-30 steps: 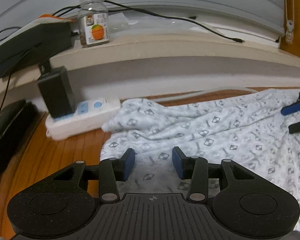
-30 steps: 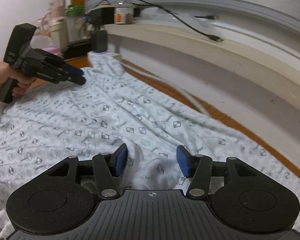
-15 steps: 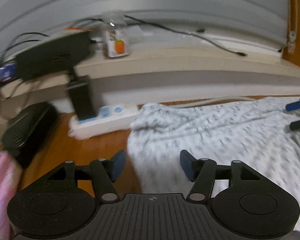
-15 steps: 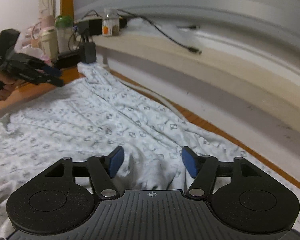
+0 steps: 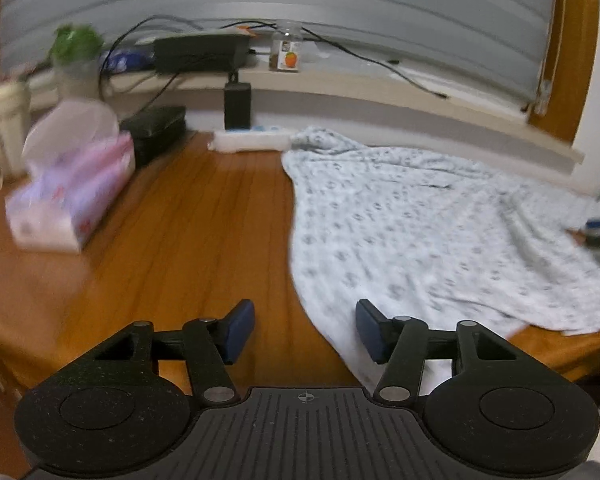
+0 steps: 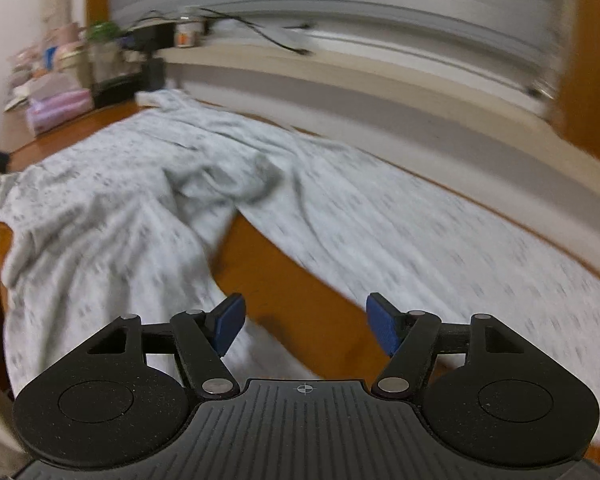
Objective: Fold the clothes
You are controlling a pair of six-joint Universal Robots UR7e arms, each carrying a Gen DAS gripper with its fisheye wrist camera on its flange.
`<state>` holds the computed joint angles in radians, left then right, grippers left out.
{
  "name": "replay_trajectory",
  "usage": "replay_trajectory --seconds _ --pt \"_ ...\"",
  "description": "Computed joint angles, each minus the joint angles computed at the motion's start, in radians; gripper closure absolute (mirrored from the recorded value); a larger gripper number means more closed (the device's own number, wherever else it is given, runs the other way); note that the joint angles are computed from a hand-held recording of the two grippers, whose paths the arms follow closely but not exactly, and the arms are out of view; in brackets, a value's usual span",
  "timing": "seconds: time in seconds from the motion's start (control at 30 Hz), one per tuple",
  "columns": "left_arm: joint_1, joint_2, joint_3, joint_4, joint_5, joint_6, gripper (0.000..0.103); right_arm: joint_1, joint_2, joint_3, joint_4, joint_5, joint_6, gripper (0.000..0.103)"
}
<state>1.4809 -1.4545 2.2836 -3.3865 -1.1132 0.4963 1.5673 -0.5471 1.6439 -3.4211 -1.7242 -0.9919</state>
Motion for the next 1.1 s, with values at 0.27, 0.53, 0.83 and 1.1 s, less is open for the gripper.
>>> replay_trajectory --seconds 0.27,0.53,0.83,1.1 --pt "-0.029 -0.067 0.069 0.113 -0.034 -0.076 0.045 -0.05 0.001 0.027 -0.078 0.05 0.023 0.031" --pt "-0.074 0.002 0.078 0.061 0.067 0.027 0.089 -0.054 0.0 0.026 -0.078 0.055 0.049 0.03" --pt "-0.102 -0.048 0.033 0.016 0.285 0.213 0.096 -0.061 -0.005 0.02 -0.052 0.064 0.074 0.029" --pt "-0.087 -0.039 0.012 -0.013 0.308 0.166 0.049 -0.064 -0.007 0.018 -0.046 0.067 0.071 0.027"
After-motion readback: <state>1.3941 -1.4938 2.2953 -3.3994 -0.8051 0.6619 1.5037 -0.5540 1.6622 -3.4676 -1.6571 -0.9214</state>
